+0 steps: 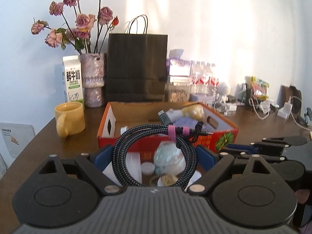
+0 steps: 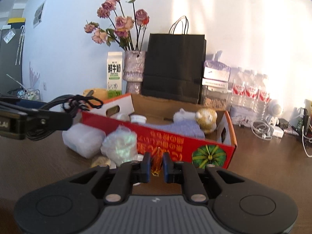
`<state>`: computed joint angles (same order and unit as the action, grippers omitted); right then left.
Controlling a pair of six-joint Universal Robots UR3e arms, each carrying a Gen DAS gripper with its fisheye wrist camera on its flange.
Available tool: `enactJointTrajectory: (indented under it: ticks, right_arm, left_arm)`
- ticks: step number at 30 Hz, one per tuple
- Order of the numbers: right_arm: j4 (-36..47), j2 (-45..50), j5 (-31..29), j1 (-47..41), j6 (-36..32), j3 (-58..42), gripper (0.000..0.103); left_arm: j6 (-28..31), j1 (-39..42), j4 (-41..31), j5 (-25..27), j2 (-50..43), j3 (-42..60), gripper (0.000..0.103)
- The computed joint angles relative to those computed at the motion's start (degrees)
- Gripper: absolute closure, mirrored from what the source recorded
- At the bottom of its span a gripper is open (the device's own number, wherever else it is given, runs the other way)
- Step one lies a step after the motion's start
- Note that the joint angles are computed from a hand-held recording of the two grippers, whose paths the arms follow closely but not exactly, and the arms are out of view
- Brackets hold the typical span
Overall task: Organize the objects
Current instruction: 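Carry the orange item and braided cable over the box with both tools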
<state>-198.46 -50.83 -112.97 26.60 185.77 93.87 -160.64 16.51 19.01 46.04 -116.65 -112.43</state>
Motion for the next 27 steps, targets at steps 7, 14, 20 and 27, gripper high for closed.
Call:
enactJointTrajectory:
  ticks: [7,14,20,27]
  right_arm:
    - [2.6,1.1,0.4,-0.8,-1.4,-6.0,0.091]
    - [6.0,3.2,1.4,-2.3,-1.9,-12.6,0.091]
    - [9.7,6.7,2.7,-4.3,-2.1,-20.3,0.091]
    - [16.3,12.5,4.8,-7.6,-2.0,-32.3,0.091]
  left_arm:
    - [-5.2,-2.5,-0.5,1.9,-3.3,7.7,0.012]
    - [-9.2,-4.8,-2.8,3.9,-7.5,16.6,0.012]
    - [-11.9,-7.2,-6.5,6.1,-13.2,27.0,0.012]
    - [-15.0,-10.6,-14.0,9.5,-22.7,44.7,0.012]
